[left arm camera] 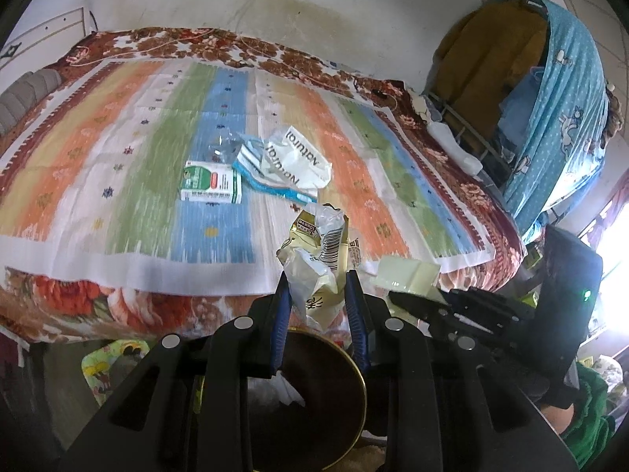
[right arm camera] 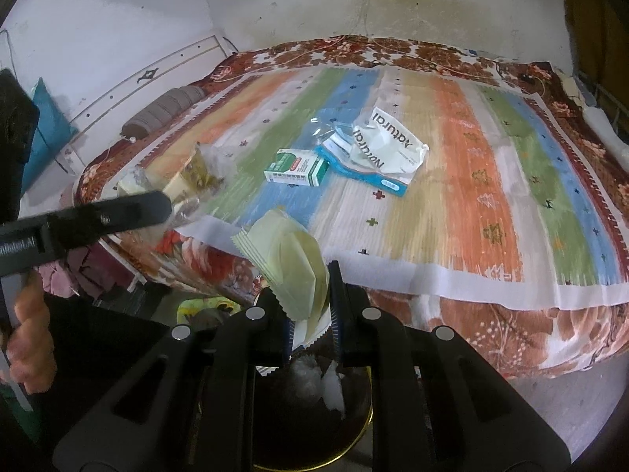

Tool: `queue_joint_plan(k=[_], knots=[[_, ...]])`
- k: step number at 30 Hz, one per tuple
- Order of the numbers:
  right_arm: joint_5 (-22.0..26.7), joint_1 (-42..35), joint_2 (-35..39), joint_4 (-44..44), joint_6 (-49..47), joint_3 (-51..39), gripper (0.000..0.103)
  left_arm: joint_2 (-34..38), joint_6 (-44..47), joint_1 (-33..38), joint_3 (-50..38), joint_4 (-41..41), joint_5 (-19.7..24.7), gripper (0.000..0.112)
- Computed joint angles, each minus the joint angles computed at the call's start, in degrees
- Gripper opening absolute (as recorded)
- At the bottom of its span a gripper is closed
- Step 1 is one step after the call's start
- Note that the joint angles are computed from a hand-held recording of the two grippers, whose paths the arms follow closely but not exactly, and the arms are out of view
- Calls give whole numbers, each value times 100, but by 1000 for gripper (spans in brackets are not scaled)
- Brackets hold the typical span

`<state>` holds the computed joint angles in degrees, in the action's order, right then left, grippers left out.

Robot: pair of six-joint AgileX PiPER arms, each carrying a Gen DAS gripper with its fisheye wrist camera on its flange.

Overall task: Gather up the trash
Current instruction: 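Carry the yellow wrapper and pale yellow tissue in both tools over the bin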

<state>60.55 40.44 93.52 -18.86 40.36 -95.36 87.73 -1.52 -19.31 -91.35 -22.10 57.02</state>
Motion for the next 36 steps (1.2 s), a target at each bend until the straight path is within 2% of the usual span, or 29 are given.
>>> queue_joint_plan(k=[14,27,33,36], knots=[[-11,547,-349,-176,732,910,15,-588,-185,-209,1083,-4,-294,27],[117,496,-254,314,1057,1330,17,-533,-855,-416,1489,390,-74,27],[-151,227,-166,962,902,1509,17,-316,-1107,-447,1412,497,126,27],[-122,191,-74,1041,890,1496,17,-200,-1142,-349,1427,378,223,27]])
